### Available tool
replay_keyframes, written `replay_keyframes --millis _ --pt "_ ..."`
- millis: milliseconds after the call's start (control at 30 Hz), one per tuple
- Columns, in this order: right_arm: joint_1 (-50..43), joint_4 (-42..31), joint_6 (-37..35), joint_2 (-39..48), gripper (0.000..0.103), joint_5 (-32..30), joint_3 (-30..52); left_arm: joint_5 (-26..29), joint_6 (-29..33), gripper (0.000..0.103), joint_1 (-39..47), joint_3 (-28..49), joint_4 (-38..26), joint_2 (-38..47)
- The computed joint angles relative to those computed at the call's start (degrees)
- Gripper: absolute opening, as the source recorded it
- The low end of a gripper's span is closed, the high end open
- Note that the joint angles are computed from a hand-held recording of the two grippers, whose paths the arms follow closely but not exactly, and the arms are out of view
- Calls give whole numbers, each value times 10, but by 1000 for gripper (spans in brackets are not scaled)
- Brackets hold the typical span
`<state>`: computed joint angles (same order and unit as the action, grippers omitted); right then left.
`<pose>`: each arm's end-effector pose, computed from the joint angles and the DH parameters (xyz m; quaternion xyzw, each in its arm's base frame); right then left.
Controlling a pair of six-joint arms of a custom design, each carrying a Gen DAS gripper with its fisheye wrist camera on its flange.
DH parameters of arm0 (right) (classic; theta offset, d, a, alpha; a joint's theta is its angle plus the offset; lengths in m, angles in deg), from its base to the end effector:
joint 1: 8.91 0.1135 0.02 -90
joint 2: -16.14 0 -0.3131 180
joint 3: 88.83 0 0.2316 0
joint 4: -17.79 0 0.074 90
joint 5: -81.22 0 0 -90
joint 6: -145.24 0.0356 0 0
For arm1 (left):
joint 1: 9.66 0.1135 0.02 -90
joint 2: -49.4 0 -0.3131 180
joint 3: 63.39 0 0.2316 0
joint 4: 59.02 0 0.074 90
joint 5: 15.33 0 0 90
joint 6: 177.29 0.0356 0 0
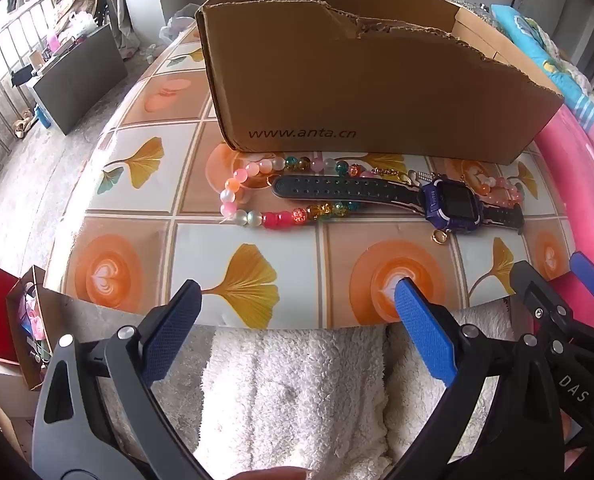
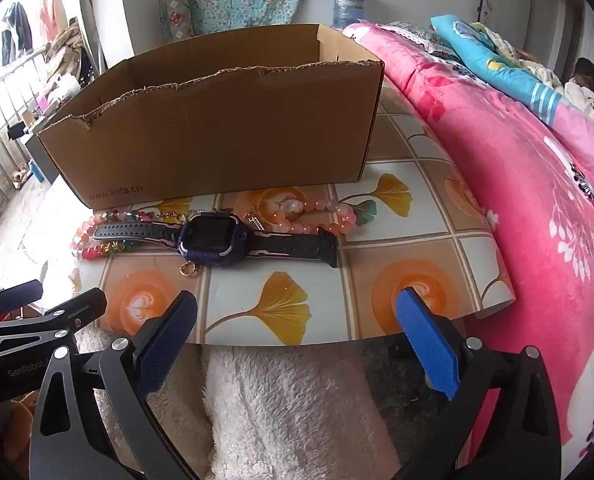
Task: Organize jewelry
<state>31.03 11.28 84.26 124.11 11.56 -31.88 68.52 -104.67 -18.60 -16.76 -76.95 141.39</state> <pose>0.2532 0.1959 0.1407 -0.0408 0.9454 0.0160 0.3228 0.2404 -0.0340 0.1639 -0.0839 0.9680 -0.0017 0.2365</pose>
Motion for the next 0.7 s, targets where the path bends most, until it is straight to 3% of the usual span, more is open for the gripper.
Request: replay_keyframes --millis 700 --pt "-1 1 2 -1 98 -6 -2 -14 -5 94 -10 -1 0 0"
